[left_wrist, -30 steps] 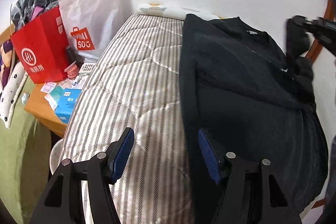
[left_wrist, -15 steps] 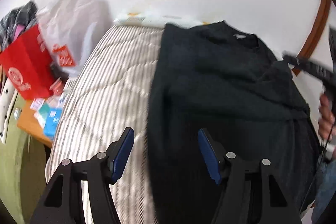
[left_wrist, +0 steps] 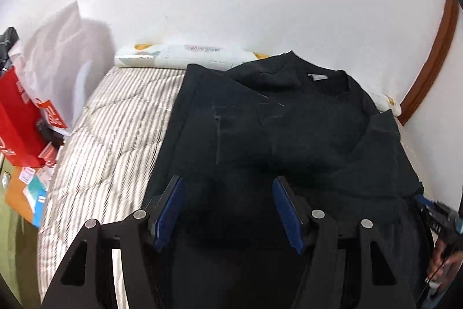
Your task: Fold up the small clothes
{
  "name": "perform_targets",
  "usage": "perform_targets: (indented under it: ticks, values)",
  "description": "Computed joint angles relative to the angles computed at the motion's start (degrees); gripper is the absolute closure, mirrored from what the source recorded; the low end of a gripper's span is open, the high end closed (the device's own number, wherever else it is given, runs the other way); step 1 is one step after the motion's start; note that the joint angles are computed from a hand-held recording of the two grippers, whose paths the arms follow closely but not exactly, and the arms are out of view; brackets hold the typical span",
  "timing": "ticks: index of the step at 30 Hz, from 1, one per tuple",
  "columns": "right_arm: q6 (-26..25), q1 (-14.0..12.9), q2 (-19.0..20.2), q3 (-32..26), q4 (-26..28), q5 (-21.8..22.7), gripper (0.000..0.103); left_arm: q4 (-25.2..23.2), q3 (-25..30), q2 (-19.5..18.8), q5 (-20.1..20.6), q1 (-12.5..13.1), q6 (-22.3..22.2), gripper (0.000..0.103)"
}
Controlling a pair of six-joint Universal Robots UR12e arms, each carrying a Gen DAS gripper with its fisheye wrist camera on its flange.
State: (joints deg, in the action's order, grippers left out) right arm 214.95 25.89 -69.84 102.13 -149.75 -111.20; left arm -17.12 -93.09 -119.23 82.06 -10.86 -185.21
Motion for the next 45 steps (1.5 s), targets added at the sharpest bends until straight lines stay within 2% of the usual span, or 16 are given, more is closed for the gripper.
perform_targets:
  ticks: [8,9,11,13,15,17,19,23,26,31,35,37,40,42,45]
  values:
    - [0.8,-0.88,0.69,0.59,0.09,0.4,0.08,-3.91,6.8,-5.32,0.06,-0.2,-1.27,0.043]
    - [0.41,-0.77,0.81,0.56,0.11,-0.07,0.081,-4.07,7.31,-5.8,0.17,-0.19,-1.73,0.046]
    - [-0.2,-0.6,1.05,0.36,0.79,-0.68,0.082,-4.43,8.23,-6.77,-1.09,0.15,-3.53,0.054]
    - [-0.36,-0.4,1.37,0.05,1.41,-1.43,0.084,-3.66,8.4,-7.13,-1.09,0.17,-4.93,0.087]
    - [-0.44,-0.26,1.67,-0.21,1.62,-2.07,0.084,-2.65,8.23,-6.94,-0.03,-0.23,-4.18,0.096]
    - [0.04,-0.3,1.83,-0.27,1.49,-2.23,0.084,0.73,6.85,-6.0,0.54,-0.33,-3.44,0.097]
    - [-0.06,-0.29,2.0,-0.39,1.5,-2.47,0.084,2.13,5.75,-4.93,-0.43,0.01,-3.72,0.097]
    - [0.82,-0.35,1.96,-0.28,1.39,-2.33,0.084,5.99,2.53,-2.2,2.11,0.52,-3.16,0.097]
    - [1.22,-0.33,1.78,-0.03,1.19,-2.18,0.084,3.83,0.47,-0.39,2.66,1.53,-2.71,0.097]
    - [0.19,-0.22,0.99,0.07,1.76,-1.02,0.084,0.4,-1.01,-0.24,1.08,2.31,-2.34,0.097]
    - [-4.53,0.09,-0.81,2.42,-5.59,1.95,0.084,-1.12,-0.78,-0.83,2.33,1.94,-1.72,0.094]
    - [-4.85,0.38,-1.22,2.86,-7.83,0.16,0.083,-0.58,-0.98,-0.8,2.98,1.76,-1.67,0.092]
    - [-3.36,-0.15,-0.94,2.88,-9.09,-2.64,0.082,-0.32,-1.08,-0.76,4.29,1.37,-1.41,0.092]
    - [-0.5,-1.13,-0.33,2.06,-5.45,-4.02,0.082,0.0,-1.07,-0.83,5.21,1.05,-1.51,0.092]
    - [1.36,-2.34,0.68,2.1,-4.72,-2.59,0.082,0.32,-1.17,-0.8,6.42,0.63,-1.15,0.092]
